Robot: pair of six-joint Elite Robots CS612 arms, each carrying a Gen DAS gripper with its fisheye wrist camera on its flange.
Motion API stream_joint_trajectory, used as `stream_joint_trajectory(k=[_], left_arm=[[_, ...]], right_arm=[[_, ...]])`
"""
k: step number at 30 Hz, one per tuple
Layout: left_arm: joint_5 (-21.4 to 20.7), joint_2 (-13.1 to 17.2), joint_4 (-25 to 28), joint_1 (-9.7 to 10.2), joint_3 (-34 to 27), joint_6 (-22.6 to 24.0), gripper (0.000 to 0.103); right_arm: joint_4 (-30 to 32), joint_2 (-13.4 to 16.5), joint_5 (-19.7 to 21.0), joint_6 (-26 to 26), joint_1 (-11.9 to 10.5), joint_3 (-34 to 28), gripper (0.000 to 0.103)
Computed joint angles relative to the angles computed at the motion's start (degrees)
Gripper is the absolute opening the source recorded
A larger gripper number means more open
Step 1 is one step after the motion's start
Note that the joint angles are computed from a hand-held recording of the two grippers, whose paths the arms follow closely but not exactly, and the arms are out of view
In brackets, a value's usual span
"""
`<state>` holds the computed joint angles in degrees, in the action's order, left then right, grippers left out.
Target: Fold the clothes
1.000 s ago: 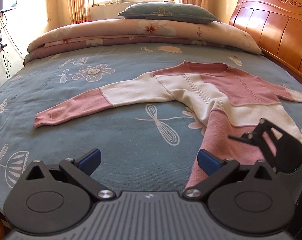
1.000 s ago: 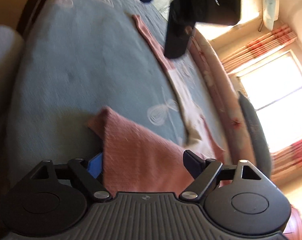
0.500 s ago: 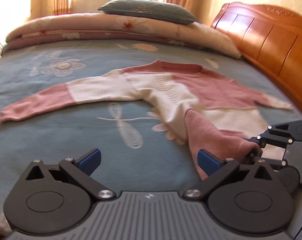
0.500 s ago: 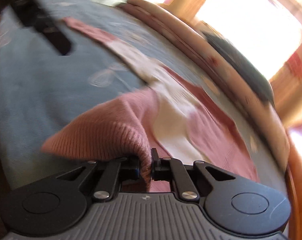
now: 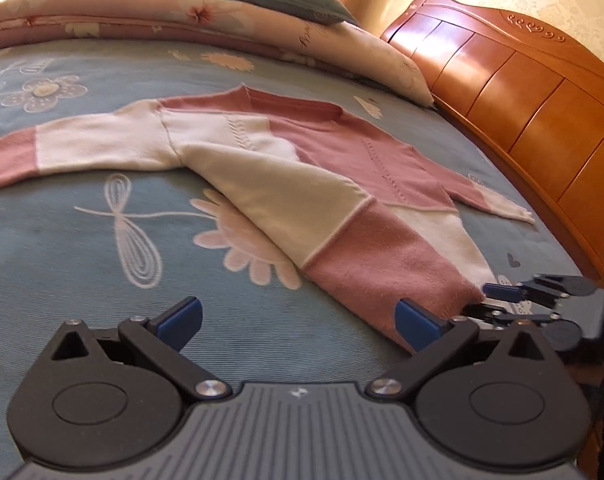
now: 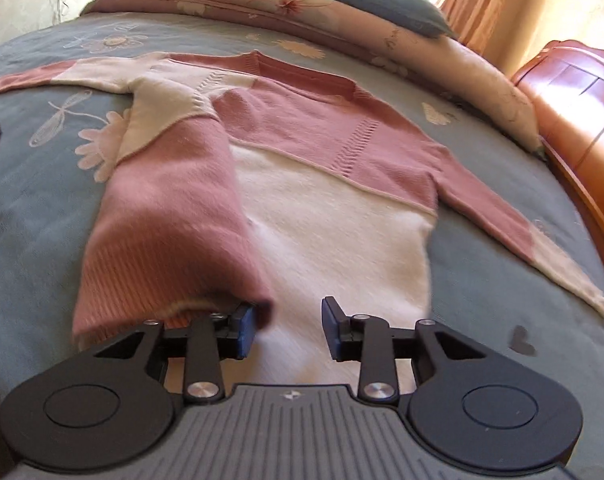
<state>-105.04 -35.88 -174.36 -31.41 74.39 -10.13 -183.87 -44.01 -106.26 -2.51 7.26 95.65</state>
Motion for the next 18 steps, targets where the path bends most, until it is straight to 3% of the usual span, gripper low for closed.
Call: stream_joint_trajectory(k=[4, 9, 13, 18], left_arm=[[0.5, 0.7, 1.8, -0.36, -1.2, -1.4, 0.102], [-2.3, 1.3, 3.8, 0.1, -2.6, -7.8, 0.102], [-6.5, 1.6, 4.5, 0.85, -3.0, -13.4, 0.102], [-13.5, 3.0, 6.2, 1.93, -4.6, -20.4, 0.102]], right_arm=[[-5.5, -1.4, 2.6, -2.6, -0.3, 2.5, 0.038], [-8.7, -1.2, 9.3, -14.0, 1.1, 1.7, 0.04], [-7.1, 1.9, 4.9, -29.4, 4.1, -1.6, 0.04], [-10.9, 5.7, -3.5, -46.6, 6.6, -3.6, 0.04]])
